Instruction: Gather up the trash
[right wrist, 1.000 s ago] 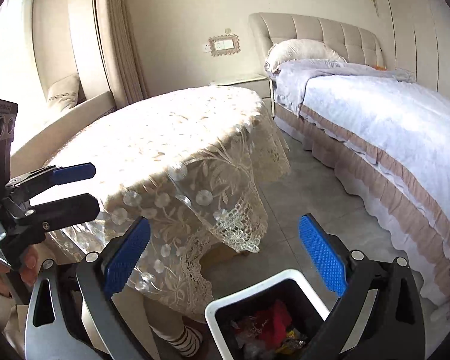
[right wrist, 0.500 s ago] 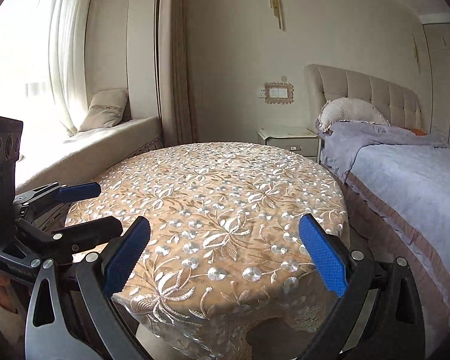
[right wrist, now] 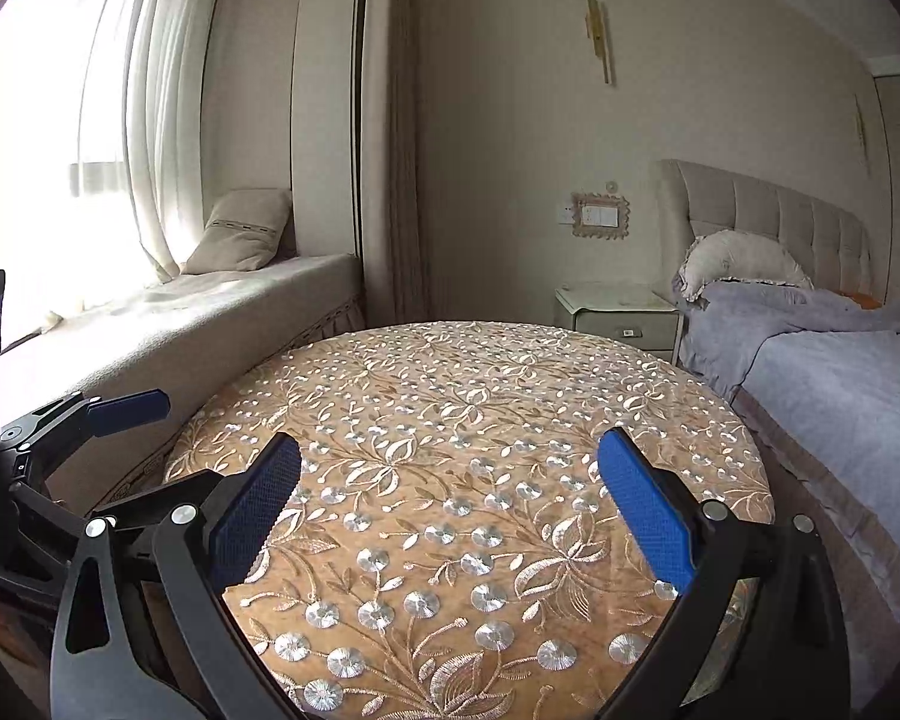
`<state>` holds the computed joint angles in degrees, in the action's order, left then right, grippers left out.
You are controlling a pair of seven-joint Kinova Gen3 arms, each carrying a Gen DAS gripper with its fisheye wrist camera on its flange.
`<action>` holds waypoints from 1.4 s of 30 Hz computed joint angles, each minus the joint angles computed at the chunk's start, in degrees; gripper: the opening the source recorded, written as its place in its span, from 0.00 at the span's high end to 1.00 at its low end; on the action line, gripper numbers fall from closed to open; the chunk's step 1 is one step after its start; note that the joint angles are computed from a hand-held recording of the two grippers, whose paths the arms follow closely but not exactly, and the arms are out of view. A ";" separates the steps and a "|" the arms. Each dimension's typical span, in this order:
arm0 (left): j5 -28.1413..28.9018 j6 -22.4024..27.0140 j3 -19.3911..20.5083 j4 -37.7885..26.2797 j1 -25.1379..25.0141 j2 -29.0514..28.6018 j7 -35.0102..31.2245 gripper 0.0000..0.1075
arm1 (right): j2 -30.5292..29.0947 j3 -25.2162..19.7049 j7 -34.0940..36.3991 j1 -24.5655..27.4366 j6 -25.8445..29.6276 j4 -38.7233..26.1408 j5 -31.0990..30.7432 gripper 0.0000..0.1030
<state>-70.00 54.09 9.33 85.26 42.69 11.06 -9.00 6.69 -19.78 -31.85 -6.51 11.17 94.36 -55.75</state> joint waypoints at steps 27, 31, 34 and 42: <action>-3.15 4.08 0.80 0.38 -0.53 -0.54 2.47 0.09 | 0.33 -2.68 -20.17 -1.88 -3.79 -1.01 20.44 0.04; -2.81 3.72 0.70 0.49 -0.73 -0.73 2.35 0.09 | 0.35 -3.37 -21.78 -1.42 -4.13 -0.85 21.95 0.04; -3.16 3.97 0.75 0.55 -0.57 -0.68 2.37 0.09 | 0.50 -4.70 -22.12 -0.25 -4.25 -0.87 22.39 0.04; -3.99 5.13 0.80 0.21 0.17 -0.33 1.84 0.09 | 0.60 -6.13 -23.17 1.04 -4.45 -0.88 23.24 0.04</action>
